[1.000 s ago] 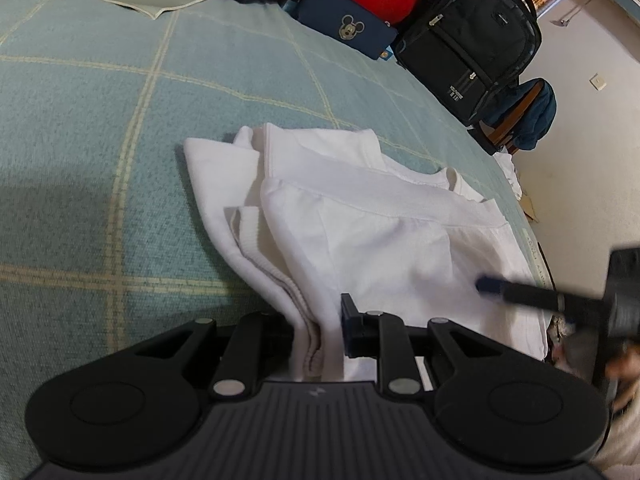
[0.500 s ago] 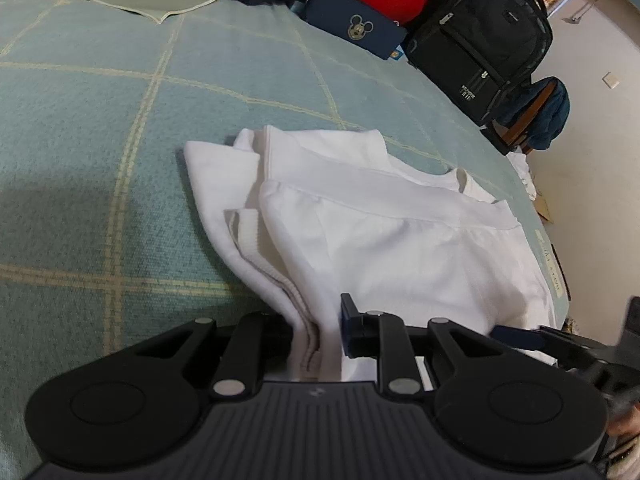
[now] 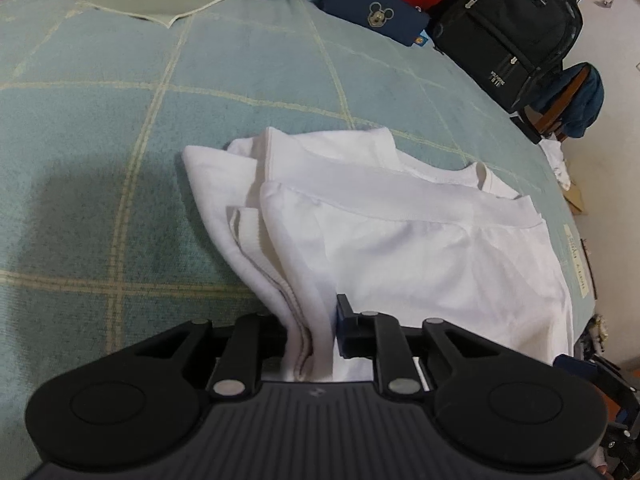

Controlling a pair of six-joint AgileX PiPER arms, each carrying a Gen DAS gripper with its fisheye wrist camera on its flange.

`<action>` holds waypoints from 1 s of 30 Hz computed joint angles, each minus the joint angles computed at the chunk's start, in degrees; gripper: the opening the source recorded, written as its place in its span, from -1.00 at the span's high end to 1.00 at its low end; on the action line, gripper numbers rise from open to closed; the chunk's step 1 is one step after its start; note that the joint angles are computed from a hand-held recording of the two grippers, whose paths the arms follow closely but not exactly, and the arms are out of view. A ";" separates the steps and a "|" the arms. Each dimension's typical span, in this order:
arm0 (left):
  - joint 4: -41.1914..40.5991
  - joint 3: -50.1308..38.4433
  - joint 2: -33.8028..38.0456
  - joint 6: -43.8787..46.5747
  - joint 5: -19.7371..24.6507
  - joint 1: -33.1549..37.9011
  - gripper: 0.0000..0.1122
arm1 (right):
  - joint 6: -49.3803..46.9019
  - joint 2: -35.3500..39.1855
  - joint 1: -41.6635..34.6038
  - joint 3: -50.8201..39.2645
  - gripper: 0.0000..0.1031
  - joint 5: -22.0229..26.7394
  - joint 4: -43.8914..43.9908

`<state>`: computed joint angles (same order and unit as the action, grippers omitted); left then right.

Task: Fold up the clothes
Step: 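Lift the gripped shirt edge upward with the left gripper, then fold the lifted edge over the shirt body and open the left gripper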

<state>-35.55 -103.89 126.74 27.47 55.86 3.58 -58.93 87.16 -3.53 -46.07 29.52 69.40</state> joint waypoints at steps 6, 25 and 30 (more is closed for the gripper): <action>2.74 1.12 -3.55 -2.16 -0.93 -1.83 0.71 | -8.44 -0.60 -4.39 2.10 -1.00 3.58 6.70; 6.33 -8.88 -7.17 -10.70 6.77 -10.48 0.71 | -22.08 -2.99 -16.81 7.97 -1.00 13.29 15.63; 8.51 -12.49 -6.40 -14.08 8.23 -13.34 0.71 | -24.73 -3.09 -20.51 9.21 -1.00 15.98 16.72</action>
<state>-27.04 -116.38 120.35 13.40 64.09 -9.77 -83.66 84.07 -24.04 -36.86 45.50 86.12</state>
